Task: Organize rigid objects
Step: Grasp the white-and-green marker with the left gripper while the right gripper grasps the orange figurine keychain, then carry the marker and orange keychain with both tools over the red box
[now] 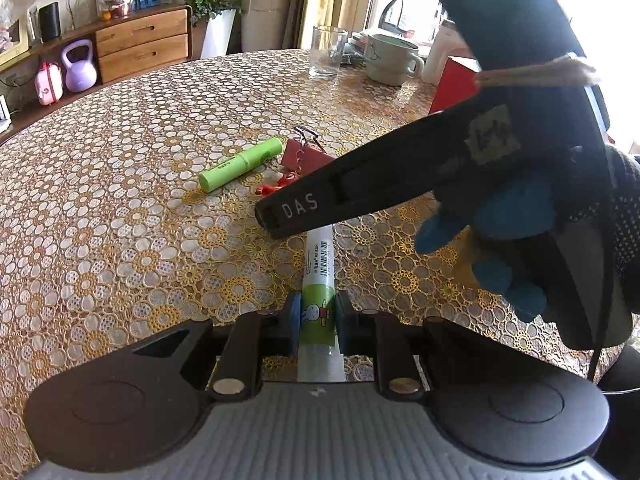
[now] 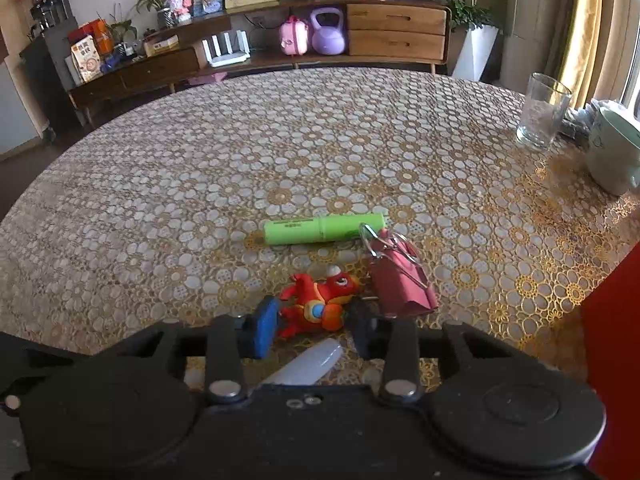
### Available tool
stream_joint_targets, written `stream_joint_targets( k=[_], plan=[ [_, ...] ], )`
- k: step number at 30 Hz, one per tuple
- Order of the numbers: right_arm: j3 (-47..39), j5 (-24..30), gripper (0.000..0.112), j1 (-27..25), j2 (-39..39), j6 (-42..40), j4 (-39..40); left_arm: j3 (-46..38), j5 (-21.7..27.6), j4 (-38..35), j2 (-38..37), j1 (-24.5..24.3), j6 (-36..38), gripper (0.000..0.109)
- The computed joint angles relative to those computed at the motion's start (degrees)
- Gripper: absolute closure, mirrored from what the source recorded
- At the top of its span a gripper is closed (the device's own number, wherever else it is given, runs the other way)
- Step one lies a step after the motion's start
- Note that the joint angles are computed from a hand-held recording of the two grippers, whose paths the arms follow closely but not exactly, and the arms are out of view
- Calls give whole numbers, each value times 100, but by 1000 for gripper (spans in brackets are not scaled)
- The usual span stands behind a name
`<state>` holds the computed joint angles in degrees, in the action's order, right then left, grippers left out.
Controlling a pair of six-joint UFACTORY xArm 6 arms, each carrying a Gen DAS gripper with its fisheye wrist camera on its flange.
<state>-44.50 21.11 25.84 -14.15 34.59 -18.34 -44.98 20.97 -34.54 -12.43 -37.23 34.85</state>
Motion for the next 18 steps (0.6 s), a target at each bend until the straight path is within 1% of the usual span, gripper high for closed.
stream_joint_targets(
  k=[2,5,10,14,18],
  plan=[
    [18,-62,76,10,-69,39,-71,-3,-8,8,7,-1,-60,91],
    [58,-87,76,-9,-290,-157,230,-15,45,24,-3,16,-197,91],
    [100,-77,76,-142,-741,-838,1197,-120,247,-55,30,87,-413,91],
    [95,-143,76,-342,-979,-1297,1936,-184,347,102,34,95,-699,91],
    [101,-210,76,-480,-1197,-1551,2451,-230,423,162,-18,100,-893,91]
  ],
)
